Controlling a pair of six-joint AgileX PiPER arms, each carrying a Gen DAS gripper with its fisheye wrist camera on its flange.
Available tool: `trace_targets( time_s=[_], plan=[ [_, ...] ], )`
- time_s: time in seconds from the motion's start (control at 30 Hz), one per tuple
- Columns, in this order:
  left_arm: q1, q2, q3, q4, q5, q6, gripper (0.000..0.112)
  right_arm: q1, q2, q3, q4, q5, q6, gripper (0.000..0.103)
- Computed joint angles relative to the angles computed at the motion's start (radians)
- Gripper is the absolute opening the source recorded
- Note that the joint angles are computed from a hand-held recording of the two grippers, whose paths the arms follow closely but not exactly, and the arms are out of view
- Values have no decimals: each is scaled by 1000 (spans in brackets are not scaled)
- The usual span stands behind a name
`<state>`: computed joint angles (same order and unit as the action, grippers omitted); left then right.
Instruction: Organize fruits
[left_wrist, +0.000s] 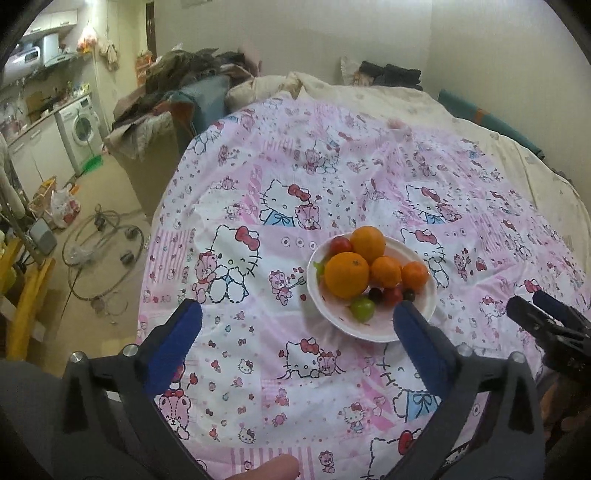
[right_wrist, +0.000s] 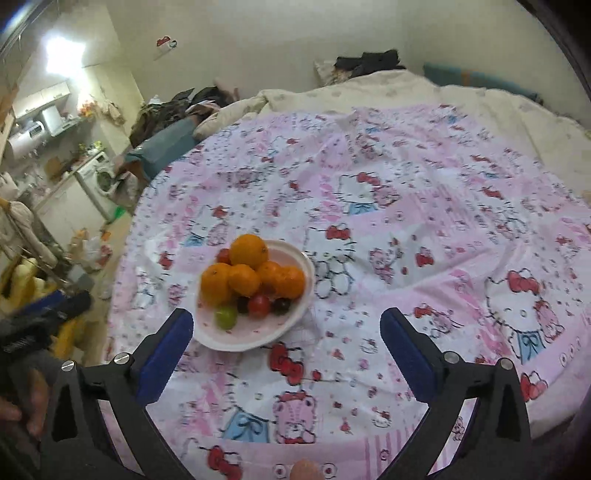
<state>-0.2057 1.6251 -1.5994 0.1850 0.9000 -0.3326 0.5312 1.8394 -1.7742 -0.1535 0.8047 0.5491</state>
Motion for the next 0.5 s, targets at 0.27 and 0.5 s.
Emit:
trace_targets(
  time_s=[0.27,0.5],
  plan=[
    [-16,-26,84,-5,-100,12,102,65,51,-60,-144,19,45,103],
    [-43,-12,78,42,-88,-27,103,68,62,-68,-147,8,57,103]
  ],
)
